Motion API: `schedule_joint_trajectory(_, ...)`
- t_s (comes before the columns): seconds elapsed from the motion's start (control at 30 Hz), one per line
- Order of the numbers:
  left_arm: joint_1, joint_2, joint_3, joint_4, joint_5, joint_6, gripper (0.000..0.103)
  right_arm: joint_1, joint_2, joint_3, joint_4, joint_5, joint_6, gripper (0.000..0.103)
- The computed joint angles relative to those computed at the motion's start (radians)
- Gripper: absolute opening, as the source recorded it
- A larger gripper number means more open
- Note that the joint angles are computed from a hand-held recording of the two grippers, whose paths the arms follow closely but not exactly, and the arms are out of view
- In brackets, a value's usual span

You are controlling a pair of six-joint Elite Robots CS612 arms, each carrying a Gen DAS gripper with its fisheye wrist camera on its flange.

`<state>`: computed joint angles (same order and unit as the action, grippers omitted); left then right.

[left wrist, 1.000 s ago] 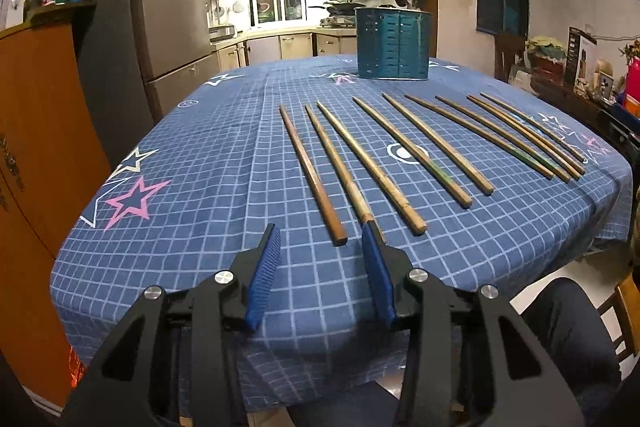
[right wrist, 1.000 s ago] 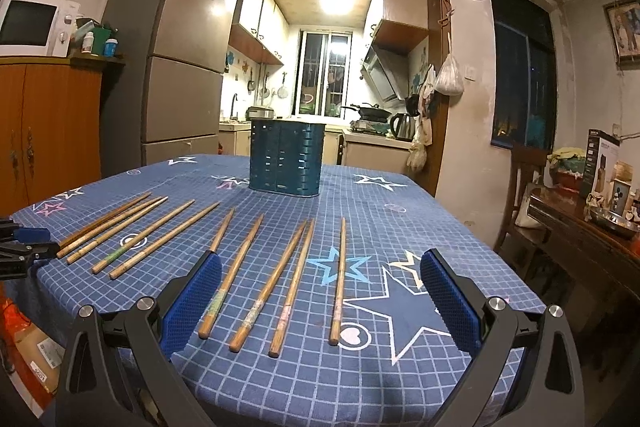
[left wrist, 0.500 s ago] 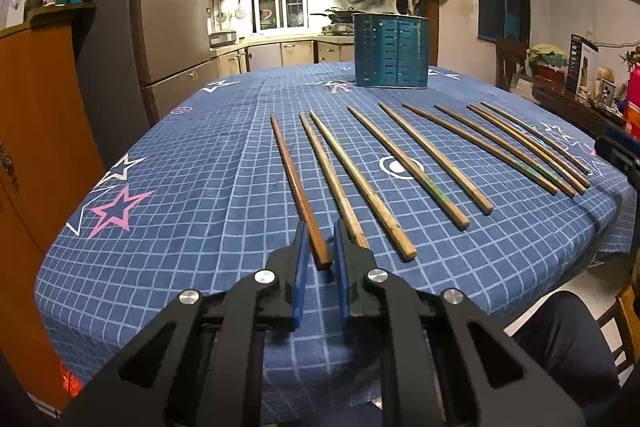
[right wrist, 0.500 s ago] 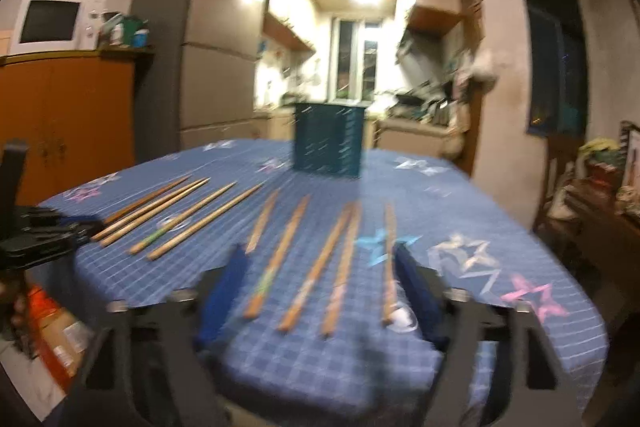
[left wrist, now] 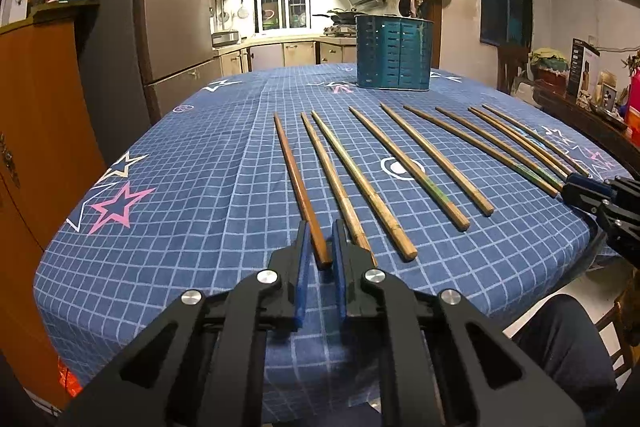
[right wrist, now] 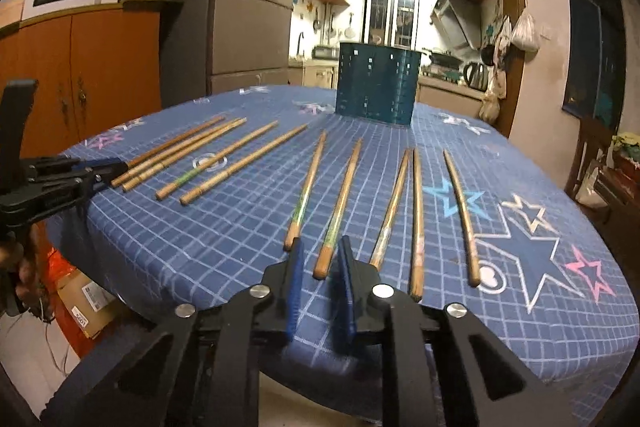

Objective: Organize utensils
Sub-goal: 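Close the left tool on a wooden chopstick while the right tool closes on another, then lift the left tool's chopstick toward the teal holder while the right tool carries its own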

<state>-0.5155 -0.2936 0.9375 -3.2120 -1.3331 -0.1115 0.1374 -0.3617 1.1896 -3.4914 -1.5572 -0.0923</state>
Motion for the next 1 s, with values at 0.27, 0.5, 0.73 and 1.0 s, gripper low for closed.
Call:
schedule_joint_trajectory(0.27, -0.001, 0.004, -0.004, -0.009, -0.001, -0.006, 0.009, 0.0, -0.002, -0.002, 0.016, -0.009, 0.057, 0.019)
schedule_joint_trajectory(0.5, -0.004, -0.012, 0.024, -0.034, 0.002, -0.012, 0.005, -0.003, -0.005, 0.009, -0.033, 0.016, 0.057, 0.008)
schedule_joint_trajectory(0.73, -0.005, -0.035, 0.048, -0.109, 0.011, 0.014, 0.005, -0.004, -0.017, 0.026, -0.129, 0.016, 0.046, 0.008)
schedule_joint_trajectory(1.0, -0.002, -0.047, 0.039, -0.181, 0.011, 0.039, 0.005, -0.014, -0.045, 0.037, -0.222, 0.018, 0.016, 0.008)
